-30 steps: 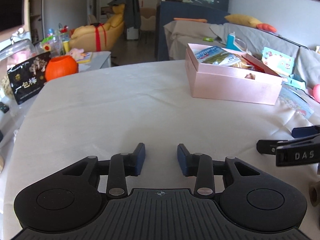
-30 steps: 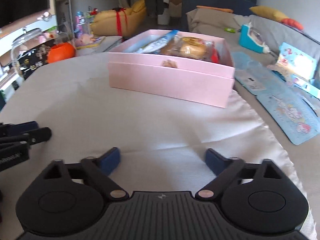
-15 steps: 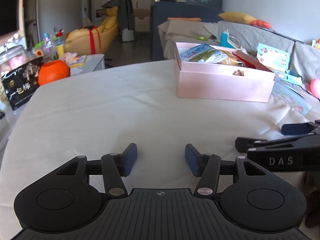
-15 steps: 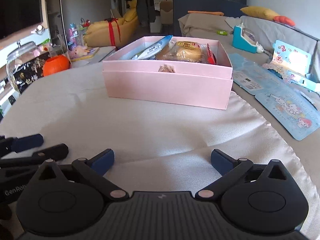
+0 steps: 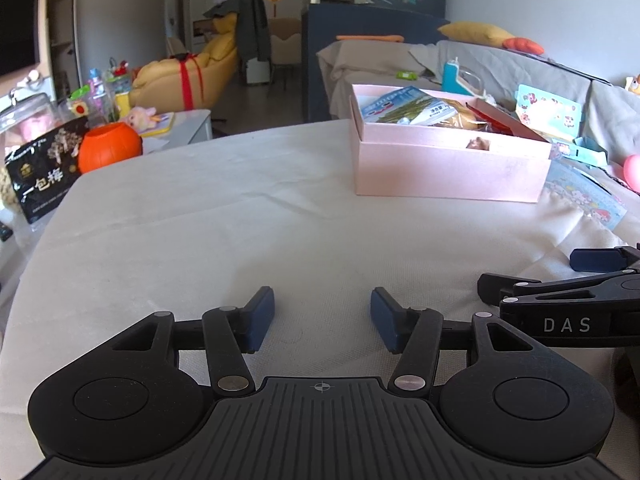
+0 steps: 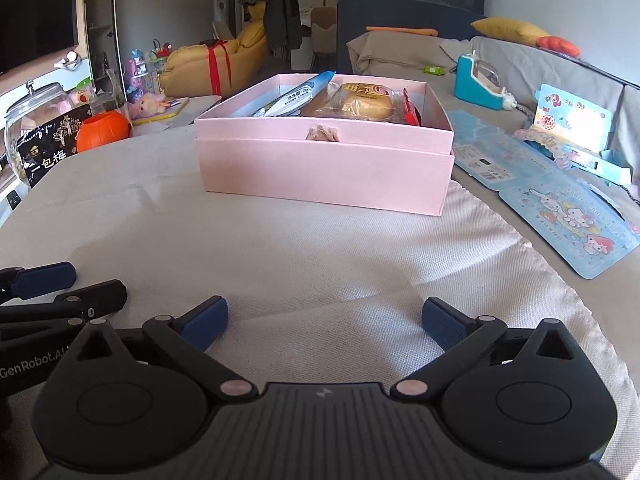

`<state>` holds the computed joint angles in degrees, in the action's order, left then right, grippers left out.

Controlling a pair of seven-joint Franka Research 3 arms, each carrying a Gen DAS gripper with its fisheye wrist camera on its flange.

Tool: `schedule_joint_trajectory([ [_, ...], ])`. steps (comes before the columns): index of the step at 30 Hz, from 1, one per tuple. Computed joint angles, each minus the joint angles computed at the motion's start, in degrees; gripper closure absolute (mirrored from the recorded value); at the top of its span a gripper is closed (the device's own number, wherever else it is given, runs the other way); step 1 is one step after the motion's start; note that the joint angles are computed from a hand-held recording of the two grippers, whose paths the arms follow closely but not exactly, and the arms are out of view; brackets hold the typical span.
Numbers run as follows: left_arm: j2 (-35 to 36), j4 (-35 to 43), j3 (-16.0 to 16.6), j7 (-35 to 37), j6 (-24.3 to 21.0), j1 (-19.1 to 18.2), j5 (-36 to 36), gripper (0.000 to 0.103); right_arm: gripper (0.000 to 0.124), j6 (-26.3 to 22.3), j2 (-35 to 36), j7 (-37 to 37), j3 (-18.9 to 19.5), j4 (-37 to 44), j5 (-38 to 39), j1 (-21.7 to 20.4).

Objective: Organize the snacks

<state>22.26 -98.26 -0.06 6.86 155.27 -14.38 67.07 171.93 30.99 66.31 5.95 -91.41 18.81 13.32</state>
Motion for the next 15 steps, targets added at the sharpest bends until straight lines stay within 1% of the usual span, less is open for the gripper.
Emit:
schedule_joint_trajectory([
  [15,-0.1,-0.1,0.0,-0.3,0.3,0.0,0.0,0.044,0.021,0.0,0.0,-0.3,0.3,-0.1,0.3,-0.2],
])
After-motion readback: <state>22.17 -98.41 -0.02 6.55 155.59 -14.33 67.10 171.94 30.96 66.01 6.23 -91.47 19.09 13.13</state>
